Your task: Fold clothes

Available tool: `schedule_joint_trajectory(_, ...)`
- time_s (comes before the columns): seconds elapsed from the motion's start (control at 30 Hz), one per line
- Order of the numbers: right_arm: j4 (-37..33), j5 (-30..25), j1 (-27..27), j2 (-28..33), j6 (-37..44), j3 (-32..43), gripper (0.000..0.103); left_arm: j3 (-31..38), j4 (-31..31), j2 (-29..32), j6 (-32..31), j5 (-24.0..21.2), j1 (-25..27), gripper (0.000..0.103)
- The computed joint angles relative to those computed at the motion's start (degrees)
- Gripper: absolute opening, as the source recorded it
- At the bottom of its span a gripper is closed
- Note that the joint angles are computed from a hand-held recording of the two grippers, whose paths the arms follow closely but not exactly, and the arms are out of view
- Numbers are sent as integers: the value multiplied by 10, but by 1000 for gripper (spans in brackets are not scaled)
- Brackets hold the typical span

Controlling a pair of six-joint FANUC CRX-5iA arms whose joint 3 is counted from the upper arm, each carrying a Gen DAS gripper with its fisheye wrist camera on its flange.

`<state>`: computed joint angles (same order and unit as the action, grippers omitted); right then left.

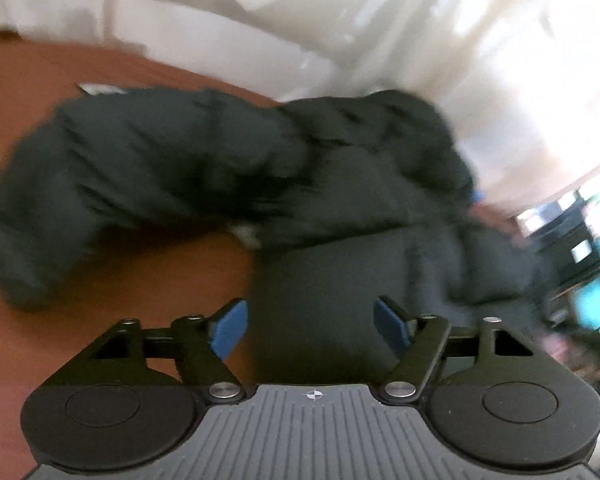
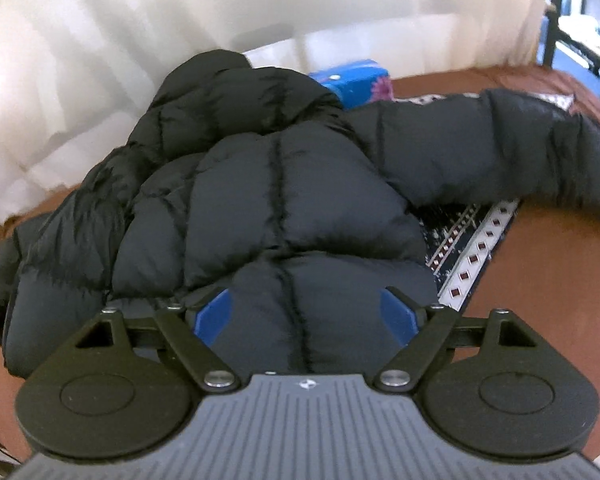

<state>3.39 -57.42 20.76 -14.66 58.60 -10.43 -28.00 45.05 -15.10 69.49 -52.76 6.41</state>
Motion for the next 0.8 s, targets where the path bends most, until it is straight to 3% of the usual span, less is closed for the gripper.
schedule_joint_trajectory(0.1,-19,-7,-12,-3,32,-1,87,4,8,27,-11,9,-33,87)
schedule_joint_trajectory(0.2,-24,-17,-16,-5,60,-5,89,49,-113,62,61,12,-58,91)
schedule_joint_trajectory(0.3,-27,-26,-27,6,78,-7,90,63,-133,96,75,2,-62,96)
schedule_joint_trajectory(0.47,-62,-34,-54,30,105,-5,93,72,-164,120,88,-1,-65,97)
schedule_joint_trajectory(0.57,-68,-30,-61,44,108,-6,93,72,-156,131,103,-3,-70,86)
schedule_joint_trajectory(0.63,-84,-33,-68,55,113,1,91,81,-174,128,119,7,-83,65)
schedule_joint_trajectory(0.67,-98,-40,-73,62,126,11,82,86,-185,126,128,11,-90,58)
schedule_joint_trajectory(0.7,-112,-48,-78,69,140,21,75,92,-196,124,137,15,-98,45)
schedule_joint_trajectory(0.73,-123,-57,-84,75,151,33,58,97,-207,119,149,18,-102,34)
schedule_joint_trajectory(0.77,-134,-67,-89,81,161,46,40,102,-220,114,161,19,-106,30)
schedule_joint_trajectory(0.8,-151,-80,-100,88,172,67,32,104,-229,104,171,21,-108,26)
